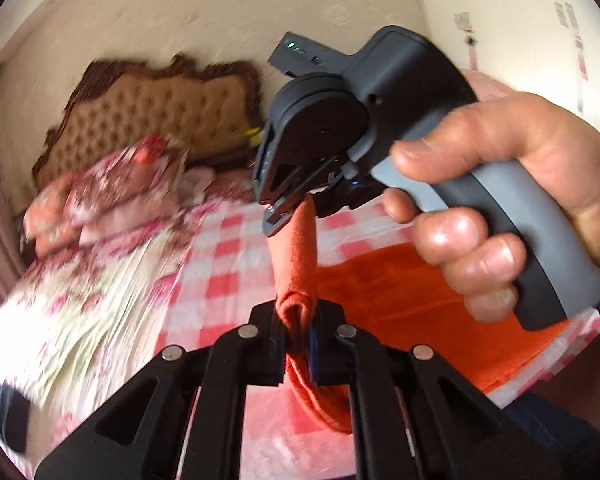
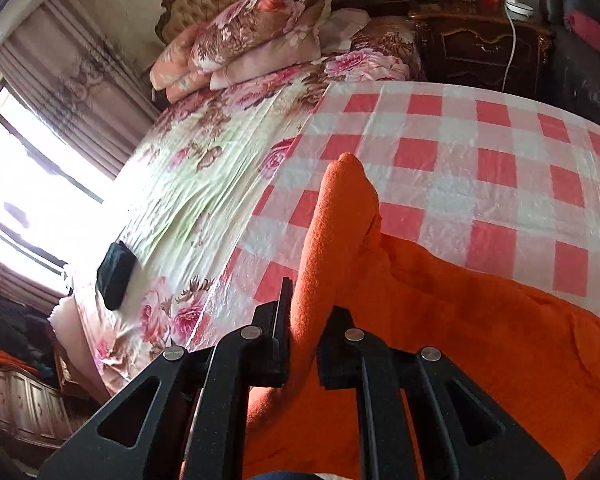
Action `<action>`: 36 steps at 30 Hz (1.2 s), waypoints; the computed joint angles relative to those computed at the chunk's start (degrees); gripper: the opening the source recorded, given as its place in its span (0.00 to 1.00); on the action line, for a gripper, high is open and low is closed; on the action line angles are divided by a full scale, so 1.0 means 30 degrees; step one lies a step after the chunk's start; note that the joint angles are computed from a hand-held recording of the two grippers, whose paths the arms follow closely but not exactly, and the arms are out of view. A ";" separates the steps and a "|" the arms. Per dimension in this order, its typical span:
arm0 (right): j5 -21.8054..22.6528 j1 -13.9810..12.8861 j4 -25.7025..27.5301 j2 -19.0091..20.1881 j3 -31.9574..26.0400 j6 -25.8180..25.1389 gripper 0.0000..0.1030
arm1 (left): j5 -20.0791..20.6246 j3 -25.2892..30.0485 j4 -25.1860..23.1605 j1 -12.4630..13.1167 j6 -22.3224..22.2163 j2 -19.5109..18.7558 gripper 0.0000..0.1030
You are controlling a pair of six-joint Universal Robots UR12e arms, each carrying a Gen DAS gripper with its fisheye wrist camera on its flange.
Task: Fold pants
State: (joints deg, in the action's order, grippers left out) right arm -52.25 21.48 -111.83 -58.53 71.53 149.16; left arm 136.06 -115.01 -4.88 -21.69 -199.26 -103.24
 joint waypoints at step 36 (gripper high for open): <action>0.1145 -0.5351 -0.1584 0.0837 0.1093 -0.0298 0.06 | -0.1110 0.7467 0.2840 -0.2726 1.2402 -0.7514 0.07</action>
State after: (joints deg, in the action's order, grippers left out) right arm -48.81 5.43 -116.58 -56.02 74.81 148.26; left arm 132.73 -92.61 3.64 -29.86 -162.06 -125.78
